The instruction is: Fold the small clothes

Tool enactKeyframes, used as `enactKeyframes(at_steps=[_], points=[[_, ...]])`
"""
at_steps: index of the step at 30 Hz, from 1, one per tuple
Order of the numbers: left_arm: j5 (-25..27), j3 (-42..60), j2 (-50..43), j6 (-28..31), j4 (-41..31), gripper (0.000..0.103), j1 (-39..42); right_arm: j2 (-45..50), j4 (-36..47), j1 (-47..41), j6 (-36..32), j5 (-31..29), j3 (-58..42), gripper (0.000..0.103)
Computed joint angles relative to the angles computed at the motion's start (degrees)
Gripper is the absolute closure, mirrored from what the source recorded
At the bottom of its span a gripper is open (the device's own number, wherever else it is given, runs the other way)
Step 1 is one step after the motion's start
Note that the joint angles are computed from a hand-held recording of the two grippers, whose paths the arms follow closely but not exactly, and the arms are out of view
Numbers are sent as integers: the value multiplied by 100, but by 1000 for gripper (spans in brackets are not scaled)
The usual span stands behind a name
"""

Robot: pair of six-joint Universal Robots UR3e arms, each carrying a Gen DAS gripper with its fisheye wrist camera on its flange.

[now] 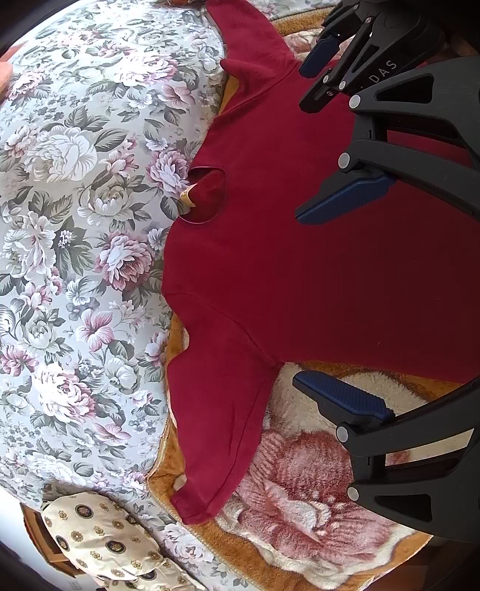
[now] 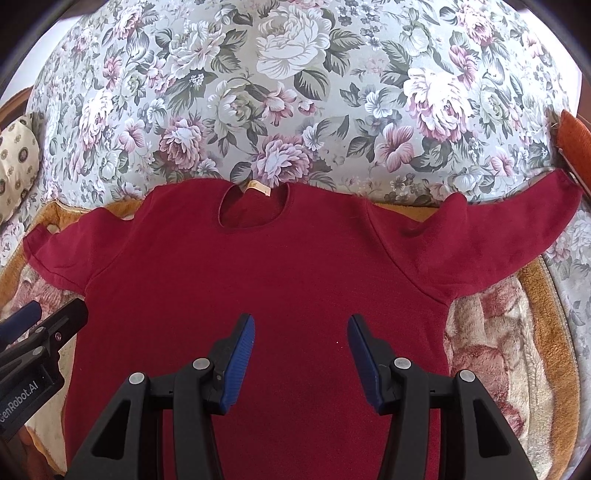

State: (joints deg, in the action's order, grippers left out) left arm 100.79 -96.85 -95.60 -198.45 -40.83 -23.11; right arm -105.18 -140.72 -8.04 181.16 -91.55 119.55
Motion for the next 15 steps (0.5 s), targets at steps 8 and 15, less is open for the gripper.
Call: enactKeyframes(at_steps=[8, 15], points=[[-73, 50, -91, -14, 7, 21, 67, 240, -111, 126, 79, -111, -72, 53], [-274, 73, -88, 157, 10, 21, 327, 559, -179, 133, 204, -27, -222, 53]])
